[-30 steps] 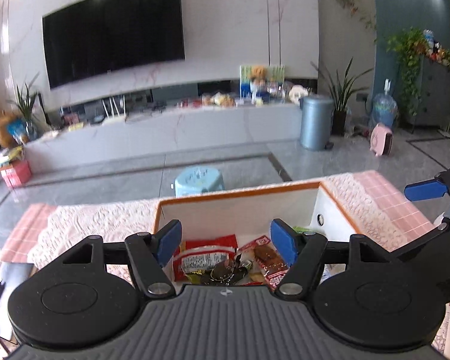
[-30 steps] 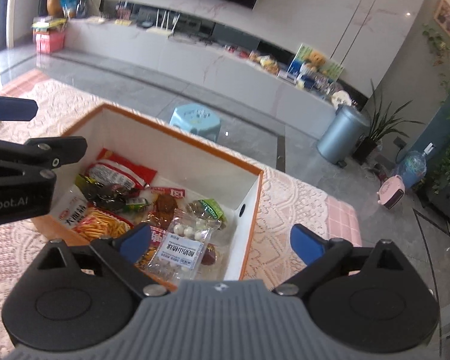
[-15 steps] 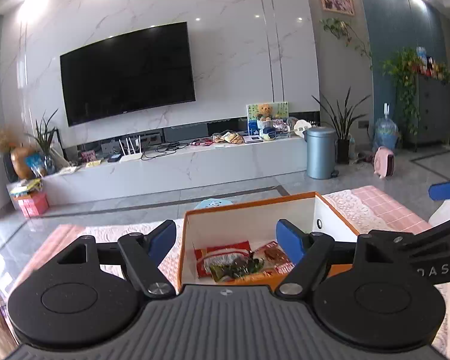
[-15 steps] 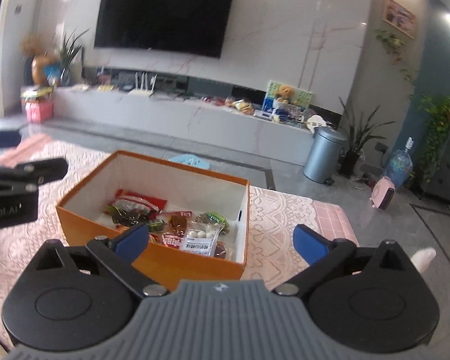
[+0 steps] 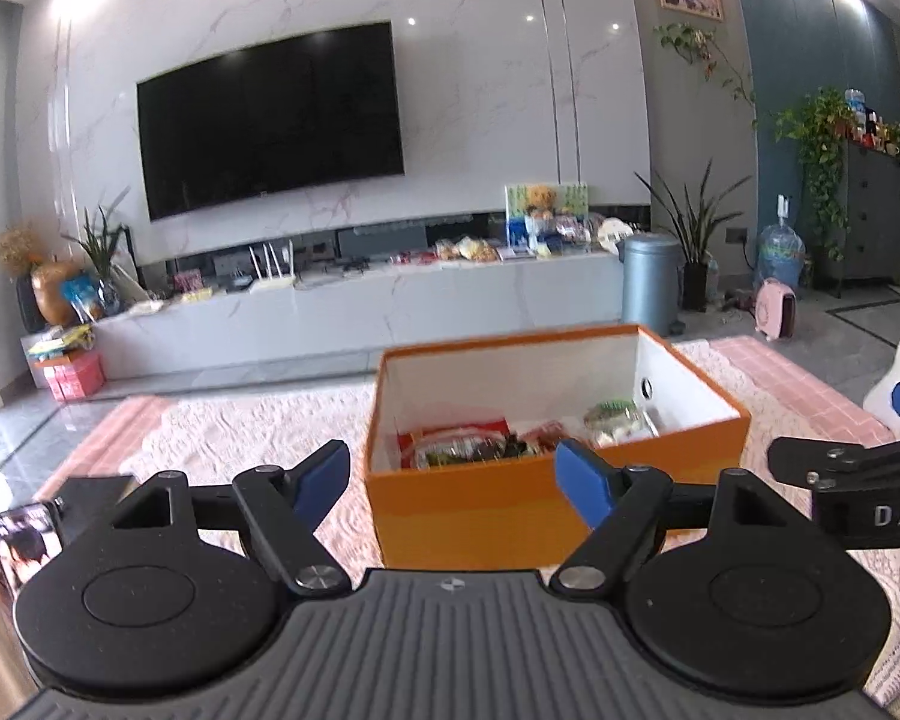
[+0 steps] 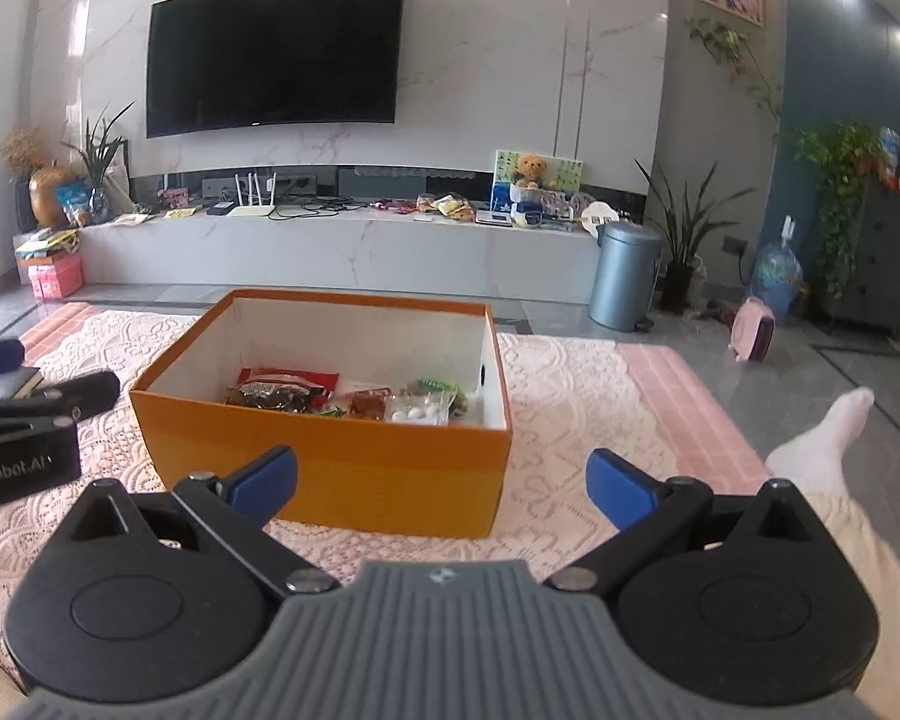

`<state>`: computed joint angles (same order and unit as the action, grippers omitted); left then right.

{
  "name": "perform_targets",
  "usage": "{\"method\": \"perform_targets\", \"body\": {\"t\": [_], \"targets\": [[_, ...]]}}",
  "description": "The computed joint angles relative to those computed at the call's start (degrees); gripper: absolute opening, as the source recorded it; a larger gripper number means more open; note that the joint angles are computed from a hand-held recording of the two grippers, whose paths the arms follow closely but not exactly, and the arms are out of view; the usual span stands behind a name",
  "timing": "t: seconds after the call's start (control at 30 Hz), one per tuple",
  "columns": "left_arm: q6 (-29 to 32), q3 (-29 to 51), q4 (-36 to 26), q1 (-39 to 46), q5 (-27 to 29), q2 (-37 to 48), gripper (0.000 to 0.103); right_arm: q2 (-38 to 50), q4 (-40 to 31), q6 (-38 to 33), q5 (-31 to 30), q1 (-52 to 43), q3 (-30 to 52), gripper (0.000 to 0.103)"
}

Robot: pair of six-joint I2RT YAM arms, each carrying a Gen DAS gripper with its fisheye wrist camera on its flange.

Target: Organize snacks

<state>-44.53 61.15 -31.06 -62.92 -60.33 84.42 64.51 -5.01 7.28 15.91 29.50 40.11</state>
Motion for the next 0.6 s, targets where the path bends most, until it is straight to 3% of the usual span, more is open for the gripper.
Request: {"method": "perform_targets", "body": {"t": [0.17, 0.4, 0.6], "targets": [[-0.8, 0.3, -1.5, 0.2, 2.3, 1.2, 0.092, 3.4, 5.1, -0.1, 0.7, 1.1, -2.9, 0.099], [-4.0, -1.7, -2.2, 1.5, 7.1, 2.0, 0.092, 7.0, 7.1, -0.4, 0.2, 0.8, -3.7, 0.099], [-5.3, -1.7, -3.7, 1.3, 7.8, 2.6, 0.092, 6.8, 8.1, 0.4, -0.8, -0.1, -4.3, 0.099]]}}
